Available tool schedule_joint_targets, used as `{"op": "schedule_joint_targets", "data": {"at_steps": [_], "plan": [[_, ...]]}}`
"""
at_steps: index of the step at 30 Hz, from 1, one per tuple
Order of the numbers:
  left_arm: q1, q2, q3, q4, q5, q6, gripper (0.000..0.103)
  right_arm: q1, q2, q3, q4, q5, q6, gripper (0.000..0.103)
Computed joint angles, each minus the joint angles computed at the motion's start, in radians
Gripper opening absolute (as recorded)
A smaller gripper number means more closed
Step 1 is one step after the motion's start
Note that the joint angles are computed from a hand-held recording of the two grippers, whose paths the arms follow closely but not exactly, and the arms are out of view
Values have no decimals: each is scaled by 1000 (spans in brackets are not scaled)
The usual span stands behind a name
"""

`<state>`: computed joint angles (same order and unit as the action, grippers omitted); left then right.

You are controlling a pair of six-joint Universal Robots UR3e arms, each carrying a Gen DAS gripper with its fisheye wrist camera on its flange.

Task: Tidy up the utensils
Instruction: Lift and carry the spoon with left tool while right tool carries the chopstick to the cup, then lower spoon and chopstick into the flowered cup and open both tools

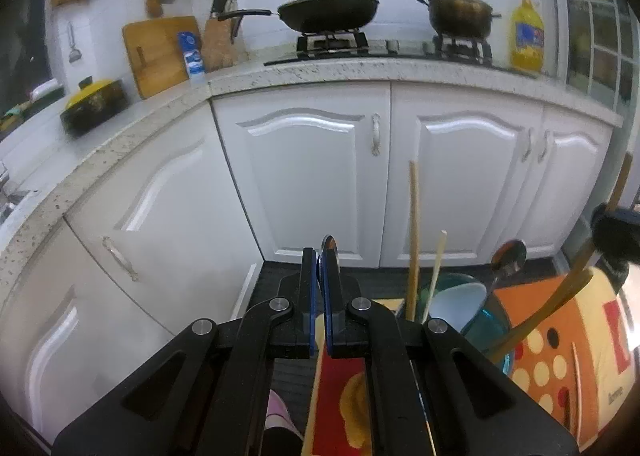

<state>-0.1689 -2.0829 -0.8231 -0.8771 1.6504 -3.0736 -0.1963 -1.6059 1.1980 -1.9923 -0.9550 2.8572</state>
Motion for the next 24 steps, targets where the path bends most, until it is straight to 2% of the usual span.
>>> {"op": "schedule_joint_targets", "data": {"at_steps": [6, 10, 12, 15, 17, 24], "plan": [[-31, -38, 4, -11, 19, 2, 1, -19, -12, 83, 28, -11, -26, 5], [-29, -42, 9, -27, 1, -14, 2, -53, -32, 126, 45, 3, -27, 5], [-17, -41, 23, -55, -29, -29, 2, -80, -40, 124, 91, 23, -27, 9], [3, -35, 45, -112, -83, -57, 7, -121, -69, 143, 133, 72, -51, 23], [5, -24, 38, -120, -92, -74, 18, -135, -89, 153, 154, 83, -65, 23], [32, 70, -65, -98, -163, -121, 38, -190, -153, 174, 221, 109, -99, 28]]}}
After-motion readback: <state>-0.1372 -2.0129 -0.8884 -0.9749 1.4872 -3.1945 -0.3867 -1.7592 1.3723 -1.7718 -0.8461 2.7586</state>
